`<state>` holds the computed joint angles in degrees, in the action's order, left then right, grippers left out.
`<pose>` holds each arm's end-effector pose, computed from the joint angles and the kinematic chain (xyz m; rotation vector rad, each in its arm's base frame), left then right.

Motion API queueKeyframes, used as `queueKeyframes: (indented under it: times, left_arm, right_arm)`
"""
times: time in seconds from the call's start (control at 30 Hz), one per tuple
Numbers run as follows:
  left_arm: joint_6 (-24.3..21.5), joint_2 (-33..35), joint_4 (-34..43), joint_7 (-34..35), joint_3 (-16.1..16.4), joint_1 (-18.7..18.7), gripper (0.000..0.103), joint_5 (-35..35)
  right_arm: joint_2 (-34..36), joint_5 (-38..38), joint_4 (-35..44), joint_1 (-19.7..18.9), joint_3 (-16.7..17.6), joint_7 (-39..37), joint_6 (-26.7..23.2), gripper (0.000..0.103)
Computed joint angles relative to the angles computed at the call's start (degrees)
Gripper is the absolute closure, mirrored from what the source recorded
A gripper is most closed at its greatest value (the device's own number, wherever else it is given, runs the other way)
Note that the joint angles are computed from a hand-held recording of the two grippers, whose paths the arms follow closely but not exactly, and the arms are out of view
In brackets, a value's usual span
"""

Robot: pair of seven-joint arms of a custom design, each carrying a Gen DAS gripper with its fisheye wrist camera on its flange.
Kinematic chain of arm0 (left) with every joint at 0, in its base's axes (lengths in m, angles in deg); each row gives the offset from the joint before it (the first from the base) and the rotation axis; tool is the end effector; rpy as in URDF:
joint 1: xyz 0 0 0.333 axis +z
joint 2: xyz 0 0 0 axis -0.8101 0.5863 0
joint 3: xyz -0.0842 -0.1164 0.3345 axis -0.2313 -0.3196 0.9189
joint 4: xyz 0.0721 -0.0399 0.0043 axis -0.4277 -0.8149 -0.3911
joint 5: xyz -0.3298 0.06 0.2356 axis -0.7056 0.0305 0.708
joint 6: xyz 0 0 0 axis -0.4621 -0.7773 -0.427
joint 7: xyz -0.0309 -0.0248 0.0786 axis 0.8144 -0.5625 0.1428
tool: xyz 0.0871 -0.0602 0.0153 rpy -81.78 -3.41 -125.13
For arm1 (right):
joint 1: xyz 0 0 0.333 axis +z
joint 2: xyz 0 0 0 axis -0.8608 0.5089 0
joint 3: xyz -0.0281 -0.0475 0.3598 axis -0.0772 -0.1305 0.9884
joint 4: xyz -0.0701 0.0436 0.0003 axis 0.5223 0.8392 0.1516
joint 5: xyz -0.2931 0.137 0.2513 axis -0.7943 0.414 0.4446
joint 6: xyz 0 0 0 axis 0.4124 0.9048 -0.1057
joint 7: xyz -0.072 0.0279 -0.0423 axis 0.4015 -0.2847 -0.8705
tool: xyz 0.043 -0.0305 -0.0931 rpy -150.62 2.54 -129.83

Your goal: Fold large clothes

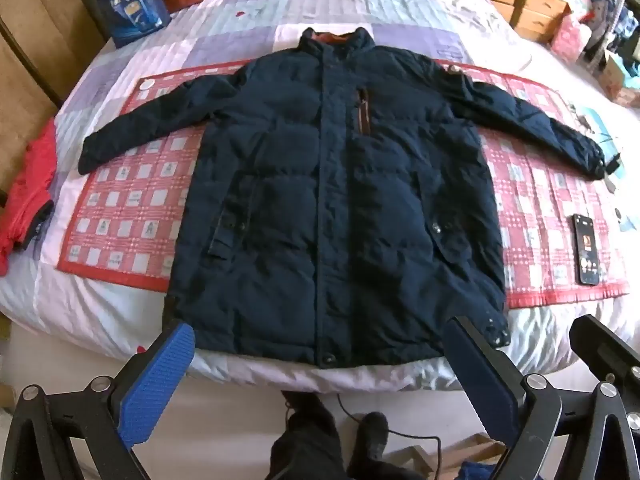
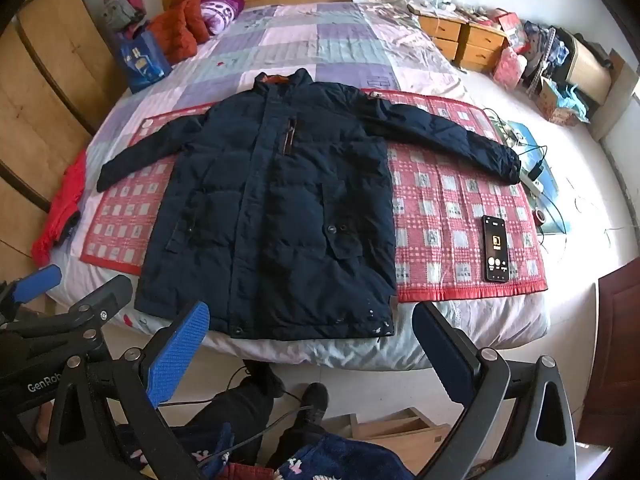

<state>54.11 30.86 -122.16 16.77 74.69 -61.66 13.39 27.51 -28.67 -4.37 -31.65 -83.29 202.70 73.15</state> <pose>0.6373 -0.1568 0.6762 -1.8867 2.0678 -0.3441 0.6117 0.3637 0.6910 -1.8613 2.0727 -0.3296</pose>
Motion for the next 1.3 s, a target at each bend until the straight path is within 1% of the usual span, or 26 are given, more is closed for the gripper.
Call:
queueKeyframes:
  times: [0.33,0.37,0.47,0.67,0.83,0.9,0.93,1.0,1.1,1.3]
  left_arm:
    - [0.68,-1.35,-1.5,-1.2,0.02,0.13,0.001,0.58]
    - [-0.45,-0.06,0.25,0.08,-0.25,0.03,0.001,0.2]
    - [-0.88,-0.07,0.59,0.04,-0.15,-0.1,0.001,0.16]
    - [-0.15,-0.2,0.01,0.11,-0.06,-0.08,0.001,0.04]
    - [-1.04,0.39,1.36,-0.33,-0.13,-0.39,0.001,0.25]
    - [-1.57,0.89,2.29,-0.92,-0.14,-0.62,0.001,0.44]
    - [-1.79,0.57,2.23,-0.74,-0.07,-0.54,0.001,0.26]
    - [-0.41,-1.48,-0.48,0.68,0.5,0.74,0.001,-1.18]
    - [-0.12,-1.65,-0.91,1.0,0.59,1.46,0.001,-1.62]
    - [0.69,-1.78,-1.7,1.07,0.77,2.39,0.001,-2.07]
  right_arm:
    - [-0.69,0.02,-0.98,-0.07,0.11,0.08,0.42,0.0]
    - [-0.63,-0.05,-0.77,0.0,0.11,0.2,0.23,0.0]
    - [-0.61,-0.21,-0.66,0.14,0.15,0.31,0.11,0.0]
    - [-0.95,-0.39,-1.18,0.36,0.23,0.71,0.3,0.0]
    - [-1.47,-0.57,-2.07,0.43,0.38,0.6,0.65,0.0]
    - [0.8,-0.85,1.74,1.05,0.47,0.62,-0.95,0.0]
    - [1.27,-0.74,2.45,1.12,0.39,0.38,-1.14,0.0]
    - [2.05,-0.62,3.26,1.15,0.2,-0.09,-1.09,0.0]
    - [3.43,-1.16,5.89,2.49,0.16,0.16,-2.33,0.0]
    - [4.65,-0.99,7.21,3.08,-0.25,-0.46,-2.42,0.0]
